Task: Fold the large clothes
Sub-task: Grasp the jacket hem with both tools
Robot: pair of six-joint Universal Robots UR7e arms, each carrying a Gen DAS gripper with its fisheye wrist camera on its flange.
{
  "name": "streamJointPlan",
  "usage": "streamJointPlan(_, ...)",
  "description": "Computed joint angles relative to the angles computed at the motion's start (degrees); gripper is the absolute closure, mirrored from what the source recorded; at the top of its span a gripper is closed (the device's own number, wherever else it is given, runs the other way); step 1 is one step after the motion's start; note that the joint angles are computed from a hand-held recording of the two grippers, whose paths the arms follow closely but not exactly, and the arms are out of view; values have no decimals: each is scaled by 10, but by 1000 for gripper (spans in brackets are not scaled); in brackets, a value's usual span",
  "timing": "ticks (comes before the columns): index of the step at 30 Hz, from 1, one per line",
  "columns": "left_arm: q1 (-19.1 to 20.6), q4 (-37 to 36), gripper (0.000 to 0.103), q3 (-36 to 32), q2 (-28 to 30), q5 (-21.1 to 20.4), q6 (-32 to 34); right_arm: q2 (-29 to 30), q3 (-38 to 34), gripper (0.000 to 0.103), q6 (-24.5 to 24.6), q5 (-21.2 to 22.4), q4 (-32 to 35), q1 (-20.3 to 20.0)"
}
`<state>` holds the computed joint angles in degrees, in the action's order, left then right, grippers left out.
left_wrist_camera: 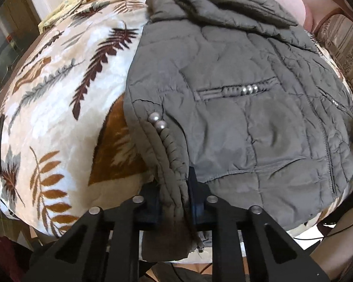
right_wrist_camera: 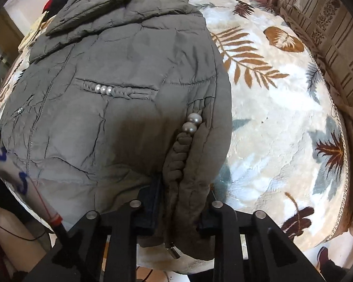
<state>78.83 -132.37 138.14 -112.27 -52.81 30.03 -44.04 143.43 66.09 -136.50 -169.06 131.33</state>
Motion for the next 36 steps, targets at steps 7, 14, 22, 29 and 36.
streamJointPlan(7,-13,49,88,-17,-18,-12,-8,-17,3,83,-2,-6,8,14)
streamJointPlan(14,-26,1,87,22,-5,41,-2,-7,5,83,-6,-3,5,10)
streamJointPlan(22,-38,24,90,5,-44,-7,-12,-20,-3,85,8,-12,31,36)
streamJointPlan(29,-77,70,91,-19,-67,-25,-43,-55,-21,87,15,-31,94,62)
streamJointPlan(36,-105,70,91,-30,-65,-23,-58,-78,-36,87,10,-47,138,68)
